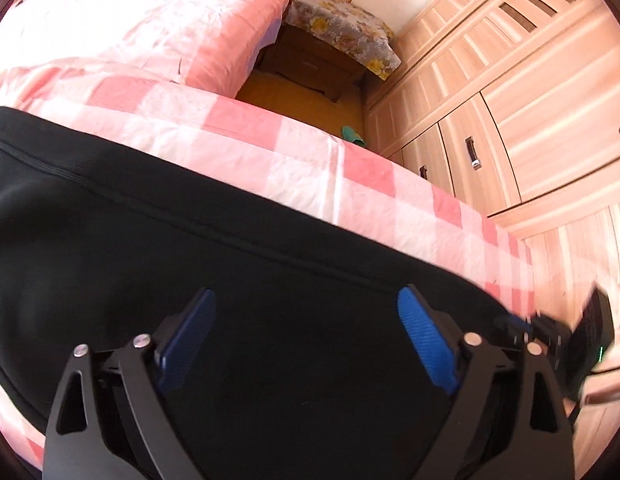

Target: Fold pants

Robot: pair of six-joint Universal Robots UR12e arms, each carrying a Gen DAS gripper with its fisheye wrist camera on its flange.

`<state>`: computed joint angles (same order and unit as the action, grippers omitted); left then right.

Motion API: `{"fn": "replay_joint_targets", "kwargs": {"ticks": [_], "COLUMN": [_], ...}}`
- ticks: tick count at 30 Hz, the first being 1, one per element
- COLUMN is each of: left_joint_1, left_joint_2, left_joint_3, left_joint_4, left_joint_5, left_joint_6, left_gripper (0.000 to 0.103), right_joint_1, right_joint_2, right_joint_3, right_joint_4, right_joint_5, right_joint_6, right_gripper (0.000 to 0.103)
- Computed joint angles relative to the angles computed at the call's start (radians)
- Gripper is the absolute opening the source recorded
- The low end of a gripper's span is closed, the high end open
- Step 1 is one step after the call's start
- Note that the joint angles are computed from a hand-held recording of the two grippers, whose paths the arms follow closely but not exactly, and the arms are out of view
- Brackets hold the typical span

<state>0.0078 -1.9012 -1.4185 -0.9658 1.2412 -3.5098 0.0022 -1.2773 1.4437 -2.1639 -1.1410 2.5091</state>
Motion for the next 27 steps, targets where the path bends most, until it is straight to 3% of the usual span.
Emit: {"fn": "replay_joint_targets", "kwargs": {"ticks": [6,12,17,20,21,27], "left_joint_1": [-0.012,-0.048,-0.093,-0.096,-0.097,-0.097], "left_joint_2": [-0.014,-0.021,0.007,0.038,0.054,0.156], "left_joint_3": [0.014,0.033,-0.002,-0.05,-0.076,-0.224], "left_joint_4": [0.054,0.055,0.064,0.102,0.132,0.323], "left_joint_5": [-0.009,0.123,0.292,0.307,0.315,0.338], "left_joint_6": [-0.1,-0.125,-0.056,-0.037,-0.024,0.008], "left_gripper": [0.09,0.089,0.062,0.034,0.028,0.018], "right_joint_1": [0.006,0.019,0.037,0.035,0.031,0.006], "right_joint_2": [-0.129,-0.226,-0.258,-0.276,-0.283,-0.346], "right_joint_3": [0.169,0.295,0.359,0.39,0.4,0.467], "right_joint_4": [-0.237,-0.383,-0.464,-0.502,-0.513,-0.581], "right_joint_5": [-0.009,-0.013,-0.059,-0.065,-0.06,-0.047], "right_joint_6": [-0.055,-0.094,-0.072,-0.032,-0.017,0.074], "right_gripper": [0.01,0.009,0.009,0.008,0.003,0.0]}}
